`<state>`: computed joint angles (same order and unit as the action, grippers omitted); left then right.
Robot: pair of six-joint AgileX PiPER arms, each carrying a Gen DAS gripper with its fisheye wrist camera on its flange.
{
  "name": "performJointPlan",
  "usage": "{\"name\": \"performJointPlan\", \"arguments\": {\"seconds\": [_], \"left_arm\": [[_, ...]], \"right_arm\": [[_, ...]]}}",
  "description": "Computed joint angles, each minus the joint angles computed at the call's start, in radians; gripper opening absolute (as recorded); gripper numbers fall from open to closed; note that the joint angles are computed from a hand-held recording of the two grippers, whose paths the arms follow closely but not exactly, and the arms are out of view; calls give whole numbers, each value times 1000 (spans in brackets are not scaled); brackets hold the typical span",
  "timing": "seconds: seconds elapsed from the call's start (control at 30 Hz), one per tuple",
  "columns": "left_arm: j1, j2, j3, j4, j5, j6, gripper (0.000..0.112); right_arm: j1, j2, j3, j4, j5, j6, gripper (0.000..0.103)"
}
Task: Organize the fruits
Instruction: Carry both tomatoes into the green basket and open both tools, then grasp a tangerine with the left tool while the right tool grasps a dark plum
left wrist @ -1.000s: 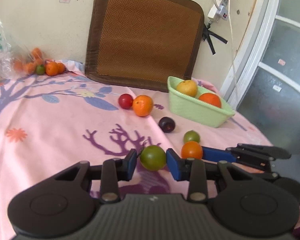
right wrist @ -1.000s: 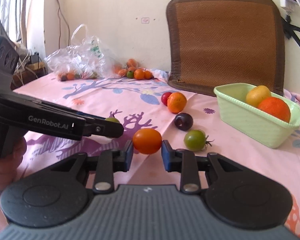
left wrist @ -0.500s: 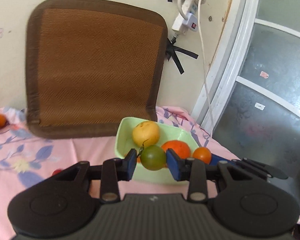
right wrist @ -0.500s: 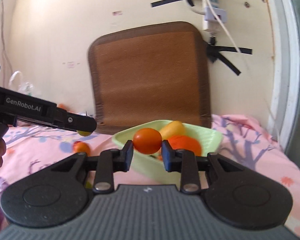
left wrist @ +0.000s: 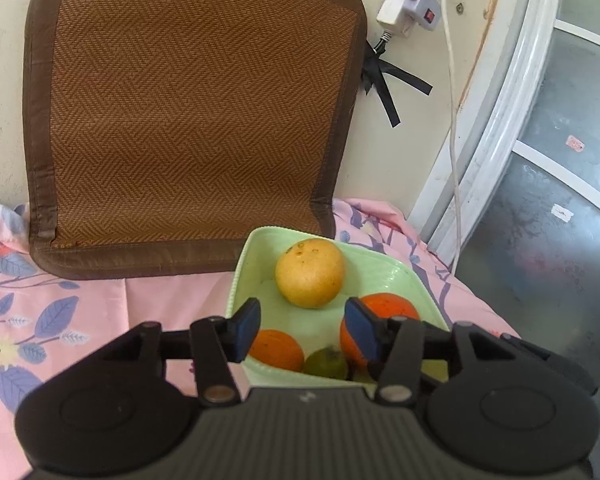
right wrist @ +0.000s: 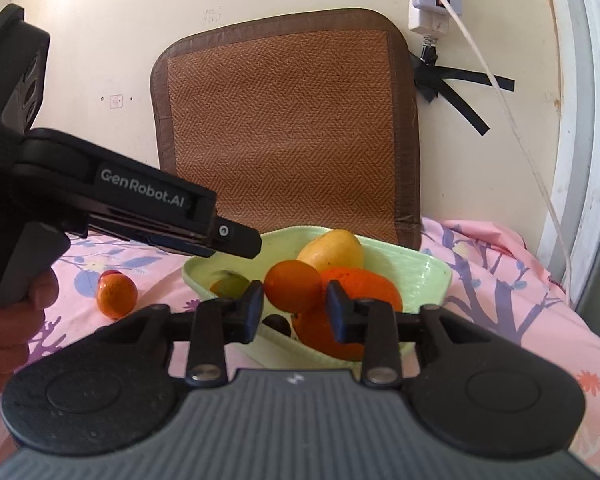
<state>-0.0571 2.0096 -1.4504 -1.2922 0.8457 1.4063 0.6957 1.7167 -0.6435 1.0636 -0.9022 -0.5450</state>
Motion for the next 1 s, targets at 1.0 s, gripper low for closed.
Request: {"name": "performJointPlan", "arguments": {"seconds": [1.0], "left_arm": [[109,-55,102,176,-141,-80,48]], "right_arm": [[-4,74,-254,53,458,-308,44]]}}
